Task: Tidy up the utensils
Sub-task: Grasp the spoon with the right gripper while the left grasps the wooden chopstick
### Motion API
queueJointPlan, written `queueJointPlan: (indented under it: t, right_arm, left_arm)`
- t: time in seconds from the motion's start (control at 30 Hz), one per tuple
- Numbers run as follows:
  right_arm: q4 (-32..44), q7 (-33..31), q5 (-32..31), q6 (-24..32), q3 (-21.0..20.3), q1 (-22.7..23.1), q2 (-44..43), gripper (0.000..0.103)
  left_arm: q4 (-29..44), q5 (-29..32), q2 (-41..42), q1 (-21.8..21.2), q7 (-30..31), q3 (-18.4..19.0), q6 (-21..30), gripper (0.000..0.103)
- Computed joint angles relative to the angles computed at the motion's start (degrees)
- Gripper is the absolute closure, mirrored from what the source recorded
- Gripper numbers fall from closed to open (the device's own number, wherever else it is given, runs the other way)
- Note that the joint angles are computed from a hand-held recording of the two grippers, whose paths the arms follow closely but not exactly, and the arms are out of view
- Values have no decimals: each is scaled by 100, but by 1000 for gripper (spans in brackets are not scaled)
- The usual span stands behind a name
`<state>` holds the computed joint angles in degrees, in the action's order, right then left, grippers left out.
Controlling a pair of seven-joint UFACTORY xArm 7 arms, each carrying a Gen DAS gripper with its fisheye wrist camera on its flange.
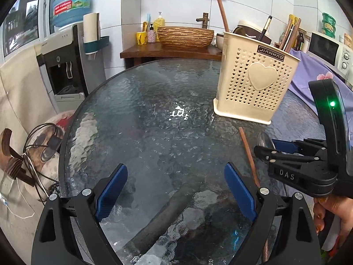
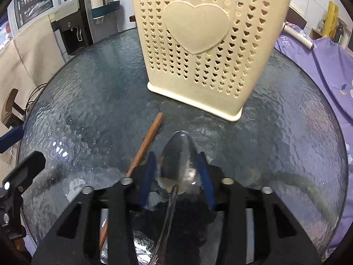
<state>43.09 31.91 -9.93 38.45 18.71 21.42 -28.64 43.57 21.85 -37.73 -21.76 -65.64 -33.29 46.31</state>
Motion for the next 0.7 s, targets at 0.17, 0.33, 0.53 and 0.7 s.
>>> queueJointPlan:
  t: [0.17, 0.33, 0.53, 0.7]
  right_arm:
    - [-52, -193, 134, -105, -140, 77, -13, 66]
    - [-398, -506, 397, -251, -435, 90, -400, 66]
    - [-742, -799, 645, -226, -672, -107, -1008, 66]
    - [-931, -1001, 786, -131, -753, -237, -1392, 66]
  left_arm:
    - [87, 15, 174, -23, 43, -11, -87, 16]
    - [251, -64, 600, -172, 171, 78, -509, 23]
    - [662, -228, 1422, -467, 569, 325, -1092, 39]
    - [1357, 59, 2296, -617, 713, 375, -783, 55]
